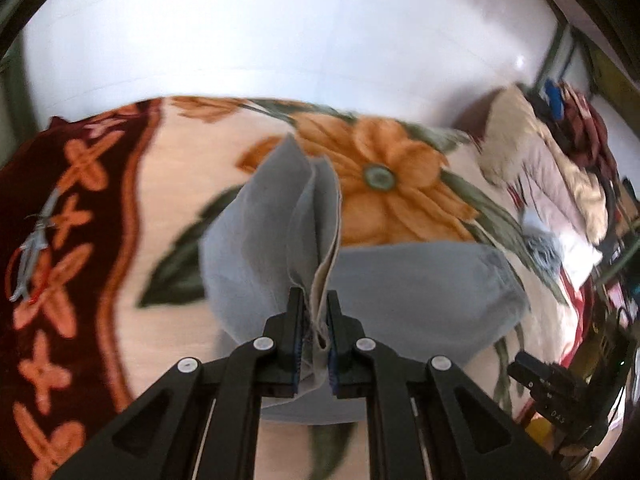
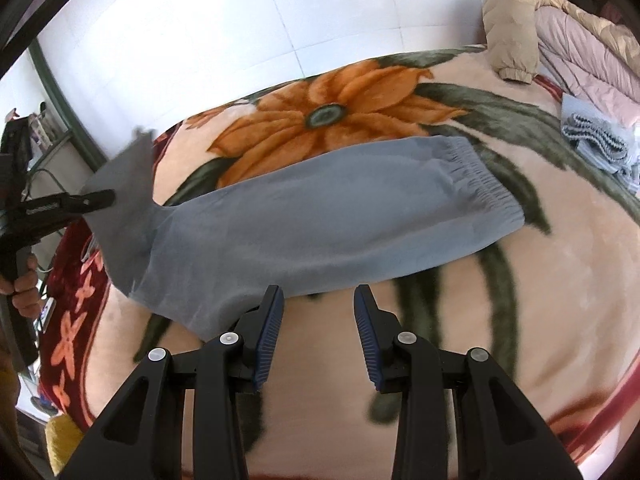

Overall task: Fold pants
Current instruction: 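Grasp the pants end with the left gripper and fold it toward the cuff, then lower the folded end onto the pants and open the left gripper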

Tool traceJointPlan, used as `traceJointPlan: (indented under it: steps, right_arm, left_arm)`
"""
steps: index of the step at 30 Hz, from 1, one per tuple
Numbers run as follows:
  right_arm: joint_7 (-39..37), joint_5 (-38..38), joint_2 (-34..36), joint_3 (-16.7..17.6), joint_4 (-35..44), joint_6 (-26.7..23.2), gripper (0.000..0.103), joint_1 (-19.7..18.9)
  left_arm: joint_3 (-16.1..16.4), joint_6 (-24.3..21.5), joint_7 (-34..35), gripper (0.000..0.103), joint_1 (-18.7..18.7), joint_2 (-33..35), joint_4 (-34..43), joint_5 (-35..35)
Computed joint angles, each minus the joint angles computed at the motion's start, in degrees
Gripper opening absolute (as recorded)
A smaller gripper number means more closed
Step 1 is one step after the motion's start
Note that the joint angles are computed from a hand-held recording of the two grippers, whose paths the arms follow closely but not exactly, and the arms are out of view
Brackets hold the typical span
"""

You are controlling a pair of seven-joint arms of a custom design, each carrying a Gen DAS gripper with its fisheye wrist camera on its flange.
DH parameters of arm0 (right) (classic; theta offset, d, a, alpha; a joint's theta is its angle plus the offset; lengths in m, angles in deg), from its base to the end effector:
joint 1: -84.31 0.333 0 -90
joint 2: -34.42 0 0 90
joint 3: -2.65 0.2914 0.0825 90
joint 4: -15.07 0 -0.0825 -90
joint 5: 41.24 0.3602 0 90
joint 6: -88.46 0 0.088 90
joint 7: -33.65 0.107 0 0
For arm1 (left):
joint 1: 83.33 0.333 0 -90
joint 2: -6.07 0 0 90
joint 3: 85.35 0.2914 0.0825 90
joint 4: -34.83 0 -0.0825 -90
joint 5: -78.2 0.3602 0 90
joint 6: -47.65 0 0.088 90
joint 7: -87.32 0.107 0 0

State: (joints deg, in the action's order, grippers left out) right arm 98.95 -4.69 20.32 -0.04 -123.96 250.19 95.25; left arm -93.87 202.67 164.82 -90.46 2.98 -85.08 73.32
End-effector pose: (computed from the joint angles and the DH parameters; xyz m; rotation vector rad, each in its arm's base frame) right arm 0.4800 0.0388 0.4556 -1.7507 1.7026 -0.3224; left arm 0.5404 -0.1497 0.5094 -1.9307 1.9168 -0.8454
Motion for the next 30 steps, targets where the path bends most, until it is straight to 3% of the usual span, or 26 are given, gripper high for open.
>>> traceJointPlan:
  steps: [9,14,21,30]
  right_arm:
    - [-3.0,1.3,2.8,-0.6,2.6,-0.8,0.037,-0.3]
    - [-3.4,0.8,4.6,0.0,4.3,-2.2,0.037,-1.0]
    - [-1.2,-1.5,6.3,1.4,5.7,-3.2,0.037,-1.4]
    - [-0.3,-1.8,8.1,1.9,9.2,-5.8,0.038,-0.8]
  left_arm:
    - [-3.9,-4.8,-3.9,0.01,-3.0,12.5,9.5,3.6]
    - [-4.8,-5.8,-5.7,0.01,-3.6,15.6,11.4,5.0]
    - [-7.0,-4.6,-0.2,0.021,-1.9,14.0,9.6,-2.3]
    - [-4.4,-1.5,-3.1,0.036,-2.9,7.5,3.8,1.5]
